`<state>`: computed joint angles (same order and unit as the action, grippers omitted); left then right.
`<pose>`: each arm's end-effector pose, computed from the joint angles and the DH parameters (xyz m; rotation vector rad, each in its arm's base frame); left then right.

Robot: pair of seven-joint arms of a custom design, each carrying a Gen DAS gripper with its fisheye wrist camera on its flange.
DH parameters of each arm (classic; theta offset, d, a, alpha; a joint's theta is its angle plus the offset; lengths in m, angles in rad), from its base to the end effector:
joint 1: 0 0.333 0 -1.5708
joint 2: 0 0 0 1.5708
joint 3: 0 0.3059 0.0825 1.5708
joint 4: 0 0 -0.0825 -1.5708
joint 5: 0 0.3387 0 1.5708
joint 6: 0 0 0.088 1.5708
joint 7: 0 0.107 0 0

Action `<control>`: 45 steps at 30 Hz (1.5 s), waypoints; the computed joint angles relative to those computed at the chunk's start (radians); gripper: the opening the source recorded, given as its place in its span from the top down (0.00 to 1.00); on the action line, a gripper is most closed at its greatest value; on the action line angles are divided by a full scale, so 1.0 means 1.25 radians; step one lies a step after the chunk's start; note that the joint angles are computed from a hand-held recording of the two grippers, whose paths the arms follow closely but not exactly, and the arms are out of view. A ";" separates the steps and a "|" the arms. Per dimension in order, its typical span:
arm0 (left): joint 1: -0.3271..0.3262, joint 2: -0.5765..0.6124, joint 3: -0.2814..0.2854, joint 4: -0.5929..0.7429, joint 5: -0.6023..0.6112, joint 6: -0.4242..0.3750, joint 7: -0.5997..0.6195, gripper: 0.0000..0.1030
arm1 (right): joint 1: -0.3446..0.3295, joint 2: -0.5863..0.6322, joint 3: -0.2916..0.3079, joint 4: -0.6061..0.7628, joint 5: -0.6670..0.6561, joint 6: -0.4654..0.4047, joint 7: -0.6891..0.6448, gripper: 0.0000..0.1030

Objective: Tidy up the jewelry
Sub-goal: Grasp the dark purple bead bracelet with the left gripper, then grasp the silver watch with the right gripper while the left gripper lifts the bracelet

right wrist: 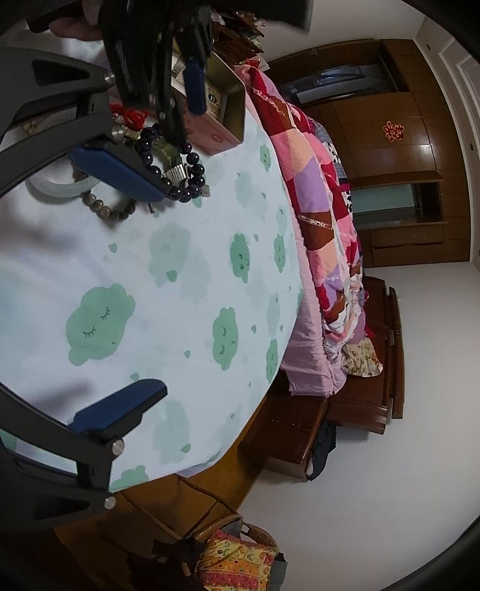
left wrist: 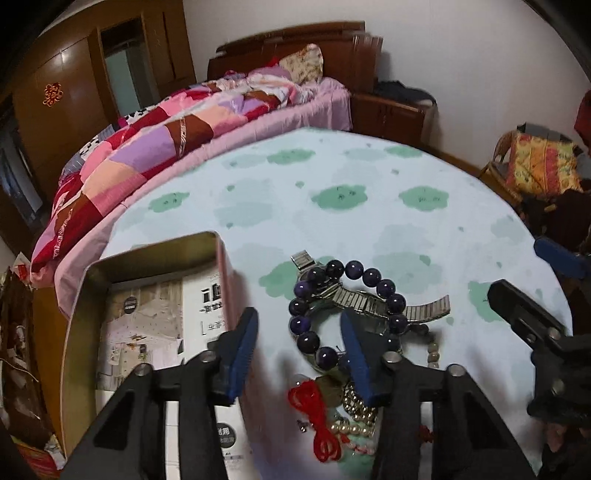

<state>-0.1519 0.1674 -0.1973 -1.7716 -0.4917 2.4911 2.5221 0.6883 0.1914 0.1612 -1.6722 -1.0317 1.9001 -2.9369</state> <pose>0.5751 -0.1981 0.5322 -0.7972 2.6076 -0.8930 0.4414 0.3957 0.5285 -1.1435 2.1412 -1.0511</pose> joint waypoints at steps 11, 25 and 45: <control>0.001 0.024 -0.004 0.024 0.020 -0.027 -0.021 0.87 | -0.002 -0.003 -0.001 -0.006 -0.009 0.012 0.007 0.05; 0.052 -0.069 0.011 0.006 -0.255 -0.041 0.143 0.87 | -0.006 0.025 -0.008 0.034 0.007 0.041 -0.056 0.05; 0.090 -0.047 0.028 0.073 -0.324 -0.098 0.164 0.87 | -0.030 0.285 -0.085 0.402 0.283 0.128 -0.543 0.38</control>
<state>-0.0399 0.1085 -0.1622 -1.6805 -0.8972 2.3680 2.7276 0.6508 0.5476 0.0549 -1.1703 -0.6783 2.0603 -3.6154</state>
